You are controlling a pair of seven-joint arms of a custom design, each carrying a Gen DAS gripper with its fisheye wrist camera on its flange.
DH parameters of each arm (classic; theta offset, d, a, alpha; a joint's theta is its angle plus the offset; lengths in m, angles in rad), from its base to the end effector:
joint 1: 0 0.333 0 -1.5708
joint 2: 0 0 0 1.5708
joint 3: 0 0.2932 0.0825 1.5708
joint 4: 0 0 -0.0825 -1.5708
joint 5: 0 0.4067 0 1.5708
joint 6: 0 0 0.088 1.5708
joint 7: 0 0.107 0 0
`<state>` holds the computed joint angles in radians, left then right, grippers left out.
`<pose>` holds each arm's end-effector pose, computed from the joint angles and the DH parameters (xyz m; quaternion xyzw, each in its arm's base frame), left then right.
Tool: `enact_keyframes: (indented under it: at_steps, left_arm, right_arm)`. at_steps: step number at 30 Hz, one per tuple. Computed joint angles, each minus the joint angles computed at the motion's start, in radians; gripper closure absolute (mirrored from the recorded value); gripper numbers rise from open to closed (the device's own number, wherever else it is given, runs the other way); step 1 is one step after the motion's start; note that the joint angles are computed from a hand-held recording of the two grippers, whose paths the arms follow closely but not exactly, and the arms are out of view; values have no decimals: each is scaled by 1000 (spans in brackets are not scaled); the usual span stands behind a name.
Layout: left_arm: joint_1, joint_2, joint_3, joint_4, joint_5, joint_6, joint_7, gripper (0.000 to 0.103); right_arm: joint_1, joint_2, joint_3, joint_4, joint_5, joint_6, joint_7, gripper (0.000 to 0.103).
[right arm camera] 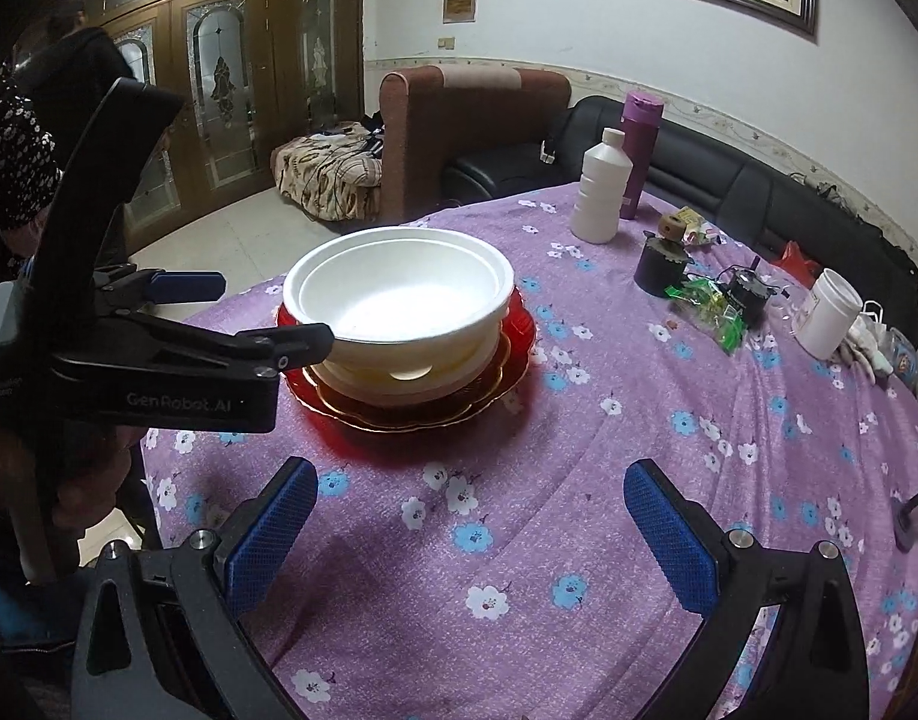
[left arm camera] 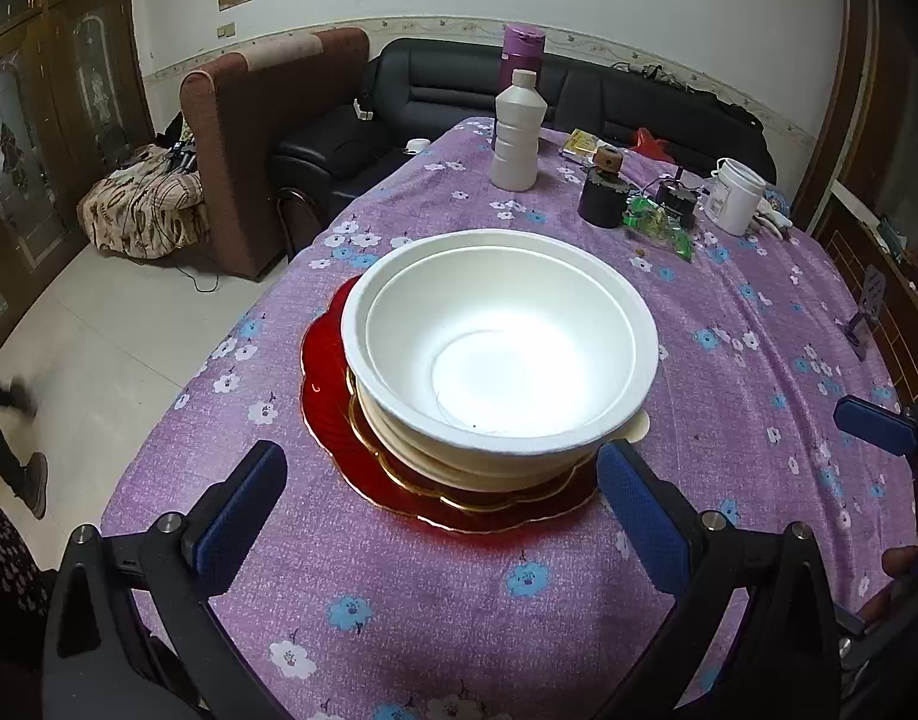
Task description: Organize plates and bowls
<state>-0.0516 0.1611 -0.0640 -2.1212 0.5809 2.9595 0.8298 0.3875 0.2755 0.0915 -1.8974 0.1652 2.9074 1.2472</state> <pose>0.6105 -0.1071 0.3701 -0.6931 0.6312 -0.2512 0.2410 0.6078 0.2996 0.4097 -0.8337 0.4168 -0.1886 0.3092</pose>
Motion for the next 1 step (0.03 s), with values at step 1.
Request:
enact_keyframes:
  at_steps: [1]
  left_arm:
    - [1, 3, -2, 3, -4, -2, 8, 0]
  right_arm:
    - [0, -1, 1, -1, 2, 2, -1, 1]
